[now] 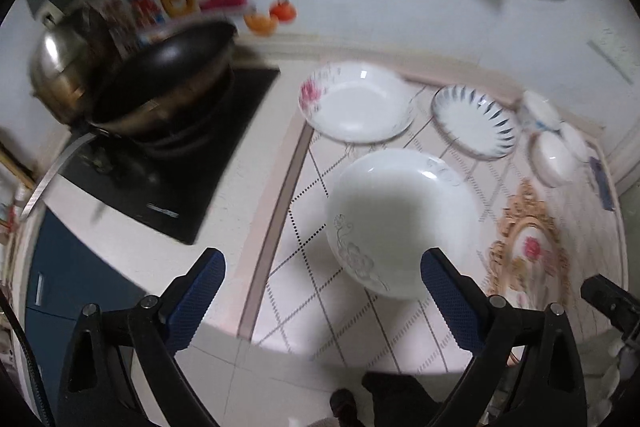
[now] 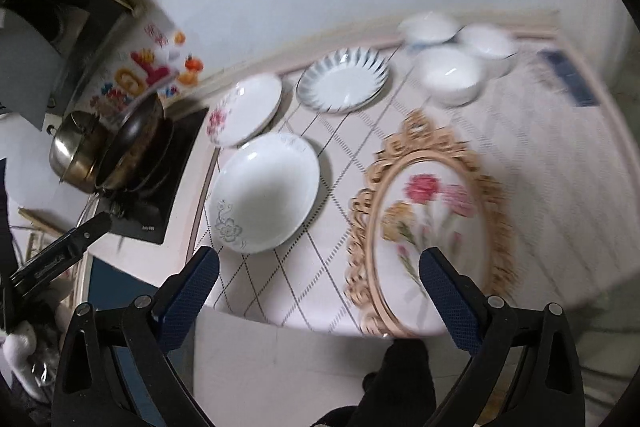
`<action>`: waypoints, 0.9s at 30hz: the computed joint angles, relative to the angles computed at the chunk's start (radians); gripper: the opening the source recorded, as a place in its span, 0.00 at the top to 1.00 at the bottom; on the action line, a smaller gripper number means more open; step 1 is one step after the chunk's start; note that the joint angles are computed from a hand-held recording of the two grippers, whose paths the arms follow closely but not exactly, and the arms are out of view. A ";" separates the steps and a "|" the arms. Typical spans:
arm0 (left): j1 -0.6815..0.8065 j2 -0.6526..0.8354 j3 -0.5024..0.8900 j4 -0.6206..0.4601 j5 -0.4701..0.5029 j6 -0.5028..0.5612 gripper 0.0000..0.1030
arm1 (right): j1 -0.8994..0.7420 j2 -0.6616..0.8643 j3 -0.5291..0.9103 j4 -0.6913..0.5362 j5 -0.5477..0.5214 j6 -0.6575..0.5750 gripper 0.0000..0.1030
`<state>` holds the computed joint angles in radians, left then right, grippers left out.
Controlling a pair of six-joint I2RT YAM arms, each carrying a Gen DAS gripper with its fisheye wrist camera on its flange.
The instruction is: Organize plates and bowls
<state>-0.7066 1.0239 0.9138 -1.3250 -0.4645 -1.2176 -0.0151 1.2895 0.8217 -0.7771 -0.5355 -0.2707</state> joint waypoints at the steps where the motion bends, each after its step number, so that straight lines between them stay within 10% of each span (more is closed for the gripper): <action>1: 0.102 -0.011 -0.057 0.096 0.055 0.106 0.04 | 0.033 0.085 0.017 0.057 -0.002 0.020 0.05; 12: 0.580 0.343 -0.270 0.666 0.444 0.545 0.53 | 0.260 0.915 0.537 0.145 -0.069 0.089 0.48; 19: 0.586 0.371 -0.283 0.700 0.453 0.525 0.65 | 0.300 1.110 0.727 0.103 -0.096 0.130 0.86; 27: 0.473 0.320 -0.254 0.626 0.424 0.420 0.65 | 0.291 1.086 0.721 0.059 -0.080 0.091 0.86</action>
